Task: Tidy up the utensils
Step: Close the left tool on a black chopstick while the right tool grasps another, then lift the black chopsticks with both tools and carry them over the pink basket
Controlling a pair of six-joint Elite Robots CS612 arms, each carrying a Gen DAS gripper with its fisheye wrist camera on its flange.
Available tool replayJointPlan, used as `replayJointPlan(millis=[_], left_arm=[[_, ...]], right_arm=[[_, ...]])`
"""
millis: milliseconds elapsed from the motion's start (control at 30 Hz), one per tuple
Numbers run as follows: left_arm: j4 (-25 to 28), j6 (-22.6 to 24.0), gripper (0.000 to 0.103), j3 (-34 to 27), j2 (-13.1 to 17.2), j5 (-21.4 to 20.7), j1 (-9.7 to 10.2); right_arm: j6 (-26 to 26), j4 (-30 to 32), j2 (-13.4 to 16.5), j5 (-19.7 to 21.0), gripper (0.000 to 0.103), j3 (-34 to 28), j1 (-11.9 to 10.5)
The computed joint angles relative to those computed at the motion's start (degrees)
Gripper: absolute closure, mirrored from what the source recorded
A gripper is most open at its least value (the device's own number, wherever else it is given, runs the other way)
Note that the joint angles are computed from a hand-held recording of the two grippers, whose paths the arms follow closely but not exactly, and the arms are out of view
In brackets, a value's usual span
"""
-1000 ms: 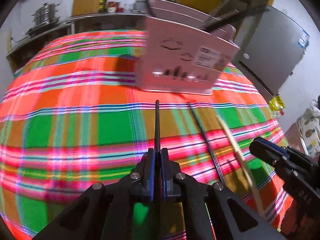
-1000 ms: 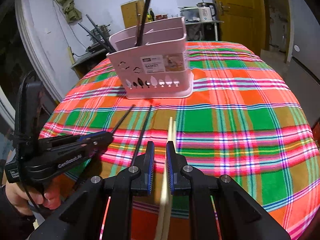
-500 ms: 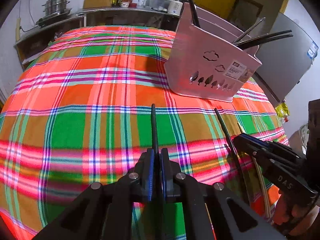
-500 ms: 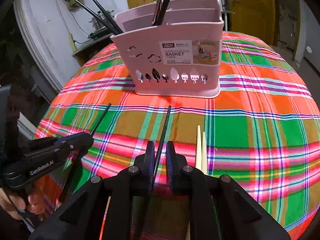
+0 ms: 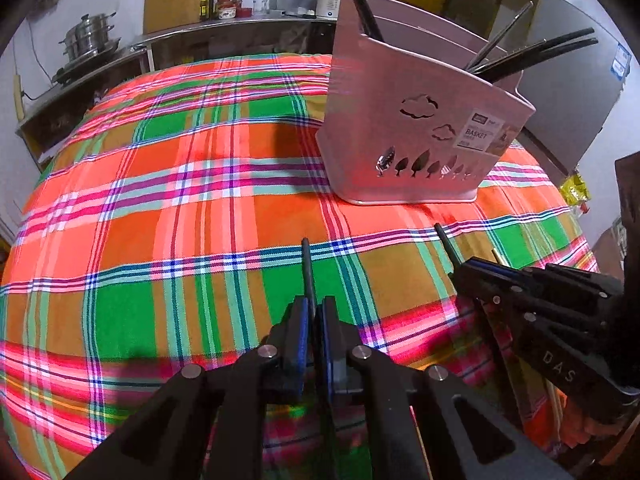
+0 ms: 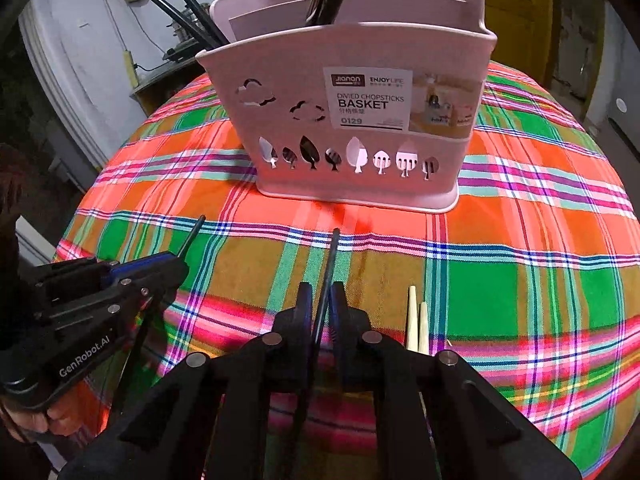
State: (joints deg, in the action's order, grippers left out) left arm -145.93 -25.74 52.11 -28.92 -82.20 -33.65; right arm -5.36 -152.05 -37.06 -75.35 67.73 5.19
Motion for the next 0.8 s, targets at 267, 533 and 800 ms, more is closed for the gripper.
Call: replayJointPlan(millis=[267, 533, 800], left_arm=[[-3.62, -1.74, 0.099, 2.48, -1.55, -1.26, -0.04], [-9.19, -0.02, 0.099, 5.63, -4.77, 0.91, -0.76], [-14.92, 2.19, 0.099, 7.23, -7.32, 3.34, -1.41]], right_arm=[[0.21, -3.42, -2.01, 2.48, 0.097, 2.9, -0.59], [0.69, -8.28, -4.55, 4.52, 0.097, 5.17, -0.99], [1.66, -14.63, -6.79, 5.38, 0.098, 6.81, -1.29]])
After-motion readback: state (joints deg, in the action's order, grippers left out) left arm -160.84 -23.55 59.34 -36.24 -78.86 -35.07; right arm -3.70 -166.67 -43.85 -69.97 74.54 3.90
